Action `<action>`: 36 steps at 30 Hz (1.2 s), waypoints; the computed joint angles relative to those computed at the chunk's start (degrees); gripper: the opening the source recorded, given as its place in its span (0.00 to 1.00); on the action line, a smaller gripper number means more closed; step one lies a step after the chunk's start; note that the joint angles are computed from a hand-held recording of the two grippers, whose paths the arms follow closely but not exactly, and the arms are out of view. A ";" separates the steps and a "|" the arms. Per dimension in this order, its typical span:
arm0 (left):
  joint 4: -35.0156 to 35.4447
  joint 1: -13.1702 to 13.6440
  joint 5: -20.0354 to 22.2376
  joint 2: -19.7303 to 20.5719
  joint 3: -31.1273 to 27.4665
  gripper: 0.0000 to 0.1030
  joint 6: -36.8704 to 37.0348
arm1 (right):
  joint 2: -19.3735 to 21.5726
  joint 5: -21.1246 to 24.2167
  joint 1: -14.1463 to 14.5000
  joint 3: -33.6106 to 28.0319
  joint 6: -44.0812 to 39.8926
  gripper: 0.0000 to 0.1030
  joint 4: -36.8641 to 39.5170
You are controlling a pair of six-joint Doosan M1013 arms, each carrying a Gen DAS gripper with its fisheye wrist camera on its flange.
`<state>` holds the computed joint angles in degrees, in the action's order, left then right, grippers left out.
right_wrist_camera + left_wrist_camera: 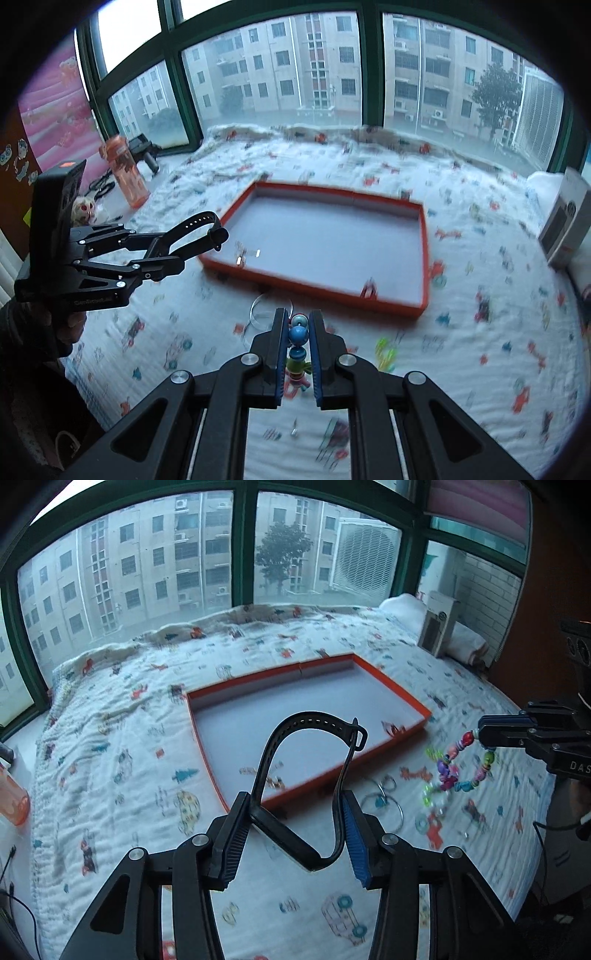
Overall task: Organize jewelry
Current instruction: 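Carry the band and bracelet into the tray and open both tools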
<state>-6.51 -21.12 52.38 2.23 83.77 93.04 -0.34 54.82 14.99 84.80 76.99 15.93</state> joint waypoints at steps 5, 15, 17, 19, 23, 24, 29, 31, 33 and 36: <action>1.91 0.47 0.42 3.95 -5.58 0.49 -2.31 | 2.63 -1.25 -0.83 -3.86 -0.67 0.13 -0.62; 5.21 1.30 3.67 13.29 -15.65 0.49 -6.32 | 9.36 -1.97 -1.81 -10.17 0.44 0.13 -1.14; 5.58 1.46 4.71 14.91 -17.06 0.49 -6.54 | 10.80 -1.56 -1.90 -11.05 0.53 0.13 -0.92; 5.69 1.62 4.89 15.78 -17.37 0.49 -6.66 | 11.65 -1.27 -1.96 -11.36 0.77 0.13 -0.77; 5.91 1.87 5.95 17.88 -18.81 0.49 -7.13 | 13.46 -0.31 -2.22 -12.02 1.58 0.13 -0.99; 6.11 1.87 5.92 18.05 -18.72 0.49 -7.19 | 13.84 -0.19 -2.30 -12.09 1.95 0.13 -1.49; 6.97 1.80 6.27 19.03 -19.01 0.50 -7.20 | 15.43 1.46 -2.89 -13.00 3.84 0.13 -3.08; 7.23 1.76 6.55 19.18 -19.05 0.54 -7.40 | 15.74 1.96 -3.03 -13.16 4.40 0.13 -4.05; 7.83 1.67 7.08 19.46 -19.24 0.56 -8.09 | 16.10 2.69 -3.17 -13.40 4.87 0.13 -4.56; 8.06 1.59 7.33 19.73 -19.30 0.62 -8.29 | 16.42 3.03 -3.13 -13.49 5.35 0.13 -5.63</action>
